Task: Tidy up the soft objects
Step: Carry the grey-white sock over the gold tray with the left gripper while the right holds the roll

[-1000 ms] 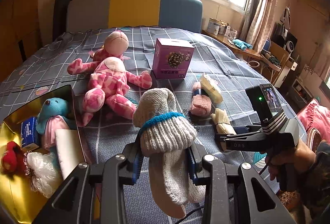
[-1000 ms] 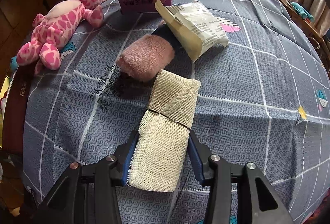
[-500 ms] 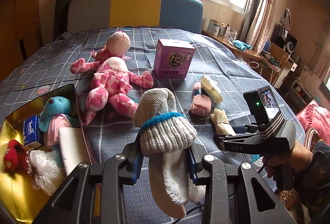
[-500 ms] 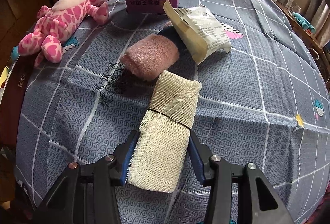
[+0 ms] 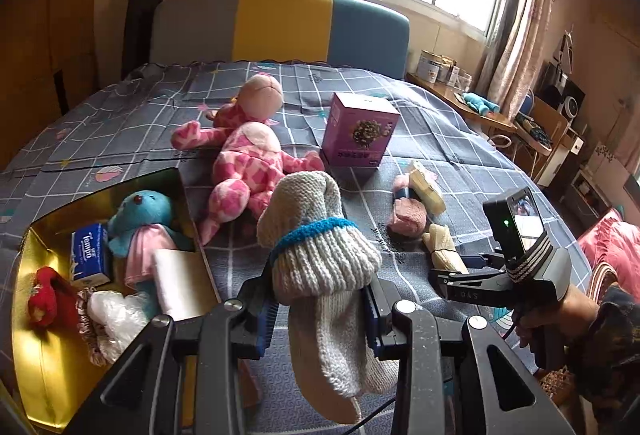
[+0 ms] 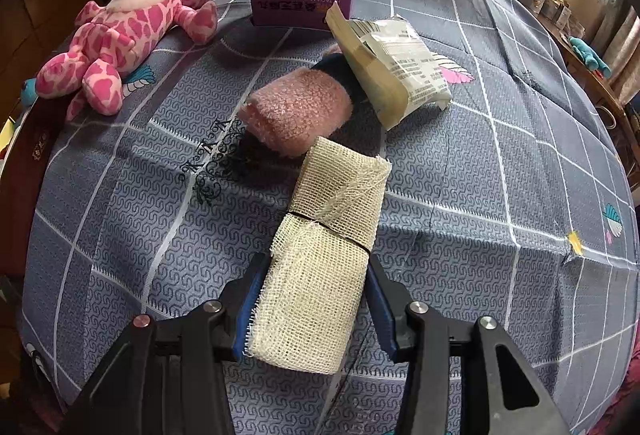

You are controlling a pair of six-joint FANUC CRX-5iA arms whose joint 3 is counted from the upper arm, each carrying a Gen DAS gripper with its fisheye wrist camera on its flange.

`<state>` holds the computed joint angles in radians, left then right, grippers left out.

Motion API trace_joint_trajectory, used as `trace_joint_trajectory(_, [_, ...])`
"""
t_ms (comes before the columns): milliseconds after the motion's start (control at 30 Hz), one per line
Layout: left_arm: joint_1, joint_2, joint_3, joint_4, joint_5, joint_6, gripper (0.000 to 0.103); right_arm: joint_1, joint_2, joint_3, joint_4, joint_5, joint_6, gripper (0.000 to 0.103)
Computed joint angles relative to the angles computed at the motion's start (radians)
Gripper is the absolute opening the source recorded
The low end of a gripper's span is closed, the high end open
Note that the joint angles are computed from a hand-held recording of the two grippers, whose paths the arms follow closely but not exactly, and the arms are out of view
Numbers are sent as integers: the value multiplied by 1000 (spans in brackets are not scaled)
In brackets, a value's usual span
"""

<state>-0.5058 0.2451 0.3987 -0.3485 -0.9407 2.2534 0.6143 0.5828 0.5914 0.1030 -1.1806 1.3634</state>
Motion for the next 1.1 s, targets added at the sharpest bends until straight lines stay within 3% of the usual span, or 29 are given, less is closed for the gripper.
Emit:
trace_joint_trajectory(333, [115,-191,-200,-2,-10,114,36,8,-5,-9,17,3,8,48])
trace_joint_trajectory(467, [183,-297,-309,-30,-74,188,36,10,-7,-12,22,3,10,48])
trace_joint_trajectory(567, [254,-355,-397,13,-99,188,36,12,-8,-14,28,5,10,48])
trace_joint_trajectory(867, [332,-318,-457,76,-136,82,38,12,-9,-16,29,7,11,48])
trace_joint_trajectory(1100, [332,-258,-447,55,-146,122,48,11,-6,-13,29,8,10,48])
